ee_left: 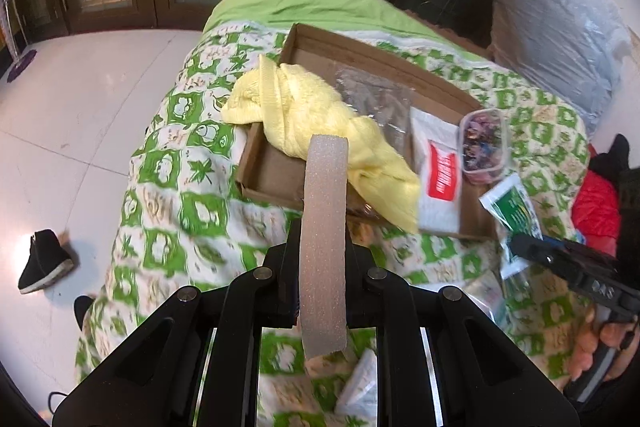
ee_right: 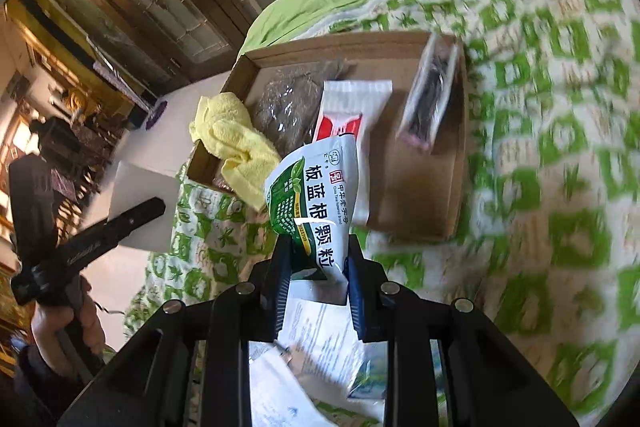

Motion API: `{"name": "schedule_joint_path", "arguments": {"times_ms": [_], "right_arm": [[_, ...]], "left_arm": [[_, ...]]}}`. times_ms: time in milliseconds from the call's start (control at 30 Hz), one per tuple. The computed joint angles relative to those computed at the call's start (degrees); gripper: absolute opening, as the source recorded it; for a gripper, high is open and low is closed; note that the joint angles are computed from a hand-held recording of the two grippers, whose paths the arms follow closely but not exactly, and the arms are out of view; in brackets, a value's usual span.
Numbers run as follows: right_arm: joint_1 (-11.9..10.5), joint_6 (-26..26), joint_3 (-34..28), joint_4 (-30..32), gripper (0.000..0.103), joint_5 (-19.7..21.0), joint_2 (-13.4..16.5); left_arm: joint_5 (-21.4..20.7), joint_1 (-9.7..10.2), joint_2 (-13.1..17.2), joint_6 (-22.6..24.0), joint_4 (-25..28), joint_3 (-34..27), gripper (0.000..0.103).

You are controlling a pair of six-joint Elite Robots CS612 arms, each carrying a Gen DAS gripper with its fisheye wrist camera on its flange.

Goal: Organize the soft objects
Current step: 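Carry the foam block and green sachet over the tray with both grippers, then lower the foam block and sachet into the tray and open both grippers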

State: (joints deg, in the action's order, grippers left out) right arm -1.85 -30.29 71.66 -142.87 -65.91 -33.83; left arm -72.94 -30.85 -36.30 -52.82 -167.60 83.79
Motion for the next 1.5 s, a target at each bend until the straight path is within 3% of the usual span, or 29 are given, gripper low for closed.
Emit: {"name": "schedule_joint_path", "arguments": {"times_ms": [267,567,833,1033,1200,1233,1367,1500], "right_arm": [[0.5,1.7,-5.4,6.4,0.025,-1.7,3.2],[1.3,5.0,-10.6,8.6,0.025,-4.6,6.0],[1.9,7.2,-14.3,9.6,0.025,-5.8,8.5],[2.2,7.3,-14.5,9.1,0.025,-6.1,8.9],[2.1,8.7,-14.3,5.7,0.031,-5.7,9.2],[2.1,9.0,-14.4,5.4,0.038,-5.7,9.3],[1.9,9.5,-13.7,3.5,0.056,-5.2,9.1],[1.9,8.8,-11.9,0.2,0.061,-5.2,8.3]], "left_arm": [[-3.5,2.56,3.4,1.0,6.0,-6.3,0.014],[-4.2,4.20,7.4,4.3,9.8,-14.0,0.014],[4.2,2.72,8.1,9.2,14.4,-16.1,0.014],[4.8,2.45,8.2,9.8,14.4,-15.9,0.014],[6.1,2.01,8.0,9.7,15.5,-16.0,0.015],[6.3,1.92,7.8,9.6,15.7,-15.8,0.016],[7.7,1.53,7.4,9.2,16.1,-15.3,0.034],[9.4,1.03,6.7,8.6,16.6,-14.4,0.035]]}}
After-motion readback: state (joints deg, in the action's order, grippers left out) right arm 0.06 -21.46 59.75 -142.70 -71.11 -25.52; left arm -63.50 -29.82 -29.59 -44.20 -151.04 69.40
